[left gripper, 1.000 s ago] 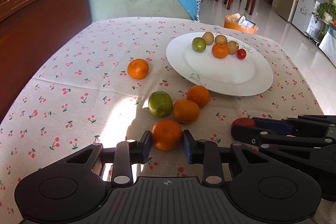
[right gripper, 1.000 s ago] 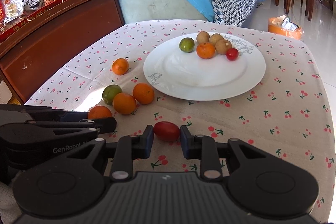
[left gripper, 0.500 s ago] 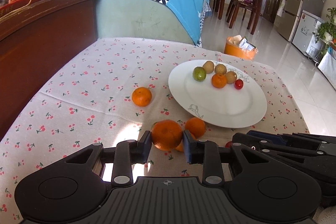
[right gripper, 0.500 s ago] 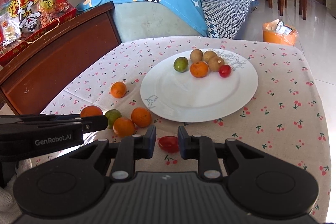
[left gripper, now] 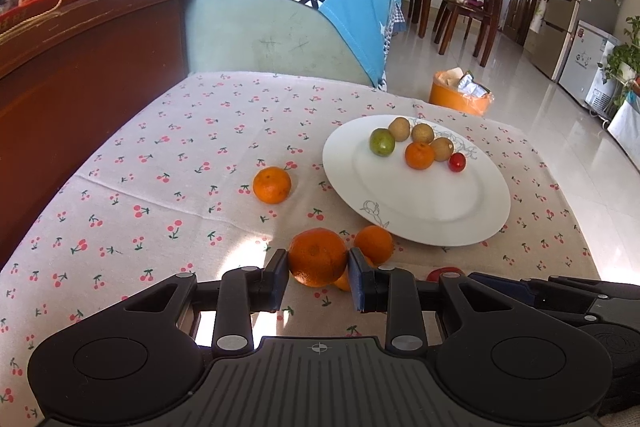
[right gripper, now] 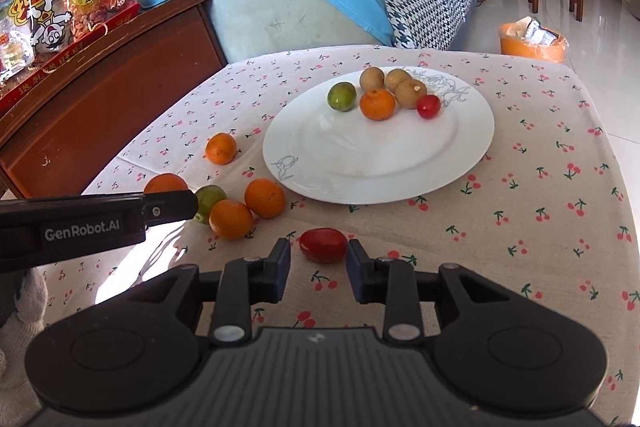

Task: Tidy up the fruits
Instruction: 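Carry the mandarin onto the plate and open the left gripper while the right releases the tomato there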

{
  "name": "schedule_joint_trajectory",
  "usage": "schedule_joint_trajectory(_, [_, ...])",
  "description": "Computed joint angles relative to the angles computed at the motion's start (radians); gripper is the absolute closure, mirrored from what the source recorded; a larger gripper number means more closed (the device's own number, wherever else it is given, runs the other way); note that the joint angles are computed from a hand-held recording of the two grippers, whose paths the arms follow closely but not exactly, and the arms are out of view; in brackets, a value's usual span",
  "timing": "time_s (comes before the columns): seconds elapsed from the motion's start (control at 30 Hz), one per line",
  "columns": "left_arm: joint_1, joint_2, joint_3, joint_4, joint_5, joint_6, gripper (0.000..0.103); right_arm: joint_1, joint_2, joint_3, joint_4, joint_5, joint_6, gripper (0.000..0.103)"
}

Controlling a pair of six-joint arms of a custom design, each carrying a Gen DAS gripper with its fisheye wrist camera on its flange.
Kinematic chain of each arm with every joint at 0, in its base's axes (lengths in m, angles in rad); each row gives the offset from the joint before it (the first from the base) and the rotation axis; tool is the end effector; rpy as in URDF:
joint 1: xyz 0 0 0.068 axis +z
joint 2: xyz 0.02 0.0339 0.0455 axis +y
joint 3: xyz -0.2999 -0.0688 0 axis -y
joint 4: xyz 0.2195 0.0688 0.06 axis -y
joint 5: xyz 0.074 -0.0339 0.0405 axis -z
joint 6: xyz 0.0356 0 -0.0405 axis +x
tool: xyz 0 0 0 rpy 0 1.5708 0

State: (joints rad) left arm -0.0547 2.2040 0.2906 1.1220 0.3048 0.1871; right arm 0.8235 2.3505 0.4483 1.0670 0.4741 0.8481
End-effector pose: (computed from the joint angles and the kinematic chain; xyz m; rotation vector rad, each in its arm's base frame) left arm 0.2551 -0.0247 0.0516 0.4270 2.2956 -0.2938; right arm 0.2070 0.1995 0.0213 0.2422 2.2950 0.2846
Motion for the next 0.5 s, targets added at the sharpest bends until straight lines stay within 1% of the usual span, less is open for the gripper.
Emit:
schedule_joint_trajectory(0.07, [-0.002,0.002,-0.001,0.006,-0.005,0.0,0.074,-0.002,-0.001,0.011,-0.025,0.015,0.01,0.071])
schedule_joint_trajectory(0.13, [-0.004,0.006,0.001,0.007,-0.012,-0.002,0.074,-0.007,0.006,0.007,-0.008,0.012,0.019,0.07])
schedule_joint_trajectory(0.3, [-0.009,0.016,0.005,0.007,-0.022,-0.003,0.074,-0.006,0.028,0.033,-0.008,0.029,-0.008,0.07])
schedule_joint_trajectory(0.37, [-0.011,0.02,0.013,0.0,-0.024,-0.009,0.074,-0.008,0.026,0.039,-0.016,0.025,-0.02,0.075])
schedule_joint_trajectory(0.5, [-0.017,0.027,0.024,-0.007,-0.027,-0.014,0.074,-0.01,0.027,0.044,-0.021,0.023,-0.031,0.08])
